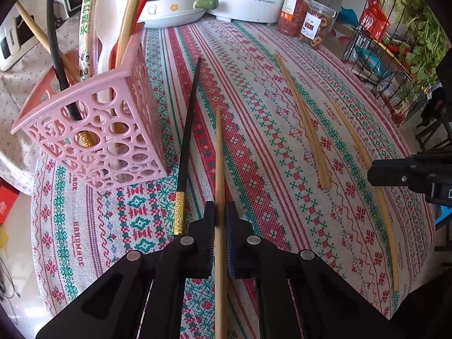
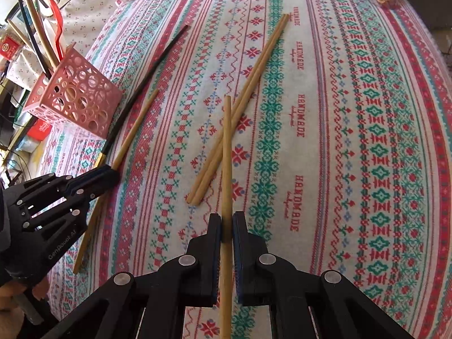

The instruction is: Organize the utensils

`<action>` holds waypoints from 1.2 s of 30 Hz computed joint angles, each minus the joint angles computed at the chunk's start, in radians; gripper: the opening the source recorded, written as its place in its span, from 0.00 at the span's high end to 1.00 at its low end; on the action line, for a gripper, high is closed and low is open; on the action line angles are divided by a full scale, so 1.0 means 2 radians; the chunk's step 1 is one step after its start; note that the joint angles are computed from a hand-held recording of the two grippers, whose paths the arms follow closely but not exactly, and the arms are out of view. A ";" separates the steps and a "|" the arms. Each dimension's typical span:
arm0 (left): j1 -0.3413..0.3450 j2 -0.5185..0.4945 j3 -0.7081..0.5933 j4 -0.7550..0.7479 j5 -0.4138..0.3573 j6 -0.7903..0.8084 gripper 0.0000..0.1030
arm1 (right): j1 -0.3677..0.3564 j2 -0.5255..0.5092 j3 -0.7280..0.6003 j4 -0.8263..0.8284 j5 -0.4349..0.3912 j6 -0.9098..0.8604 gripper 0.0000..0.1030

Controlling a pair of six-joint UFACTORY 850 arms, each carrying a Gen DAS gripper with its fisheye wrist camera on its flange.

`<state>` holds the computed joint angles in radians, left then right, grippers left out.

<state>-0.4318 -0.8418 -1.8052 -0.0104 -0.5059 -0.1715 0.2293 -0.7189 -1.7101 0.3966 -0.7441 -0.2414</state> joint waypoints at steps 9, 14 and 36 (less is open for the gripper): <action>0.007 0.043 0.051 -0.081 -0.061 0.076 0.92 | -0.011 0.001 0.014 -0.028 -0.040 0.016 0.90; 0.001 0.037 0.037 -0.054 -0.037 0.047 0.74 | -0.007 0.000 0.000 -0.055 -0.005 0.039 0.76; -0.022 0.034 0.025 0.065 0.017 -0.048 0.95 | 0.023 0.088 0.103 -0.109 0.150 0.023 0.95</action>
<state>-0.4758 -0.7738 -1.7549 0.1188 -0.4719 -0.2685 0.2755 -0.5437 -1.5048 0.1786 -0.4446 -0.1960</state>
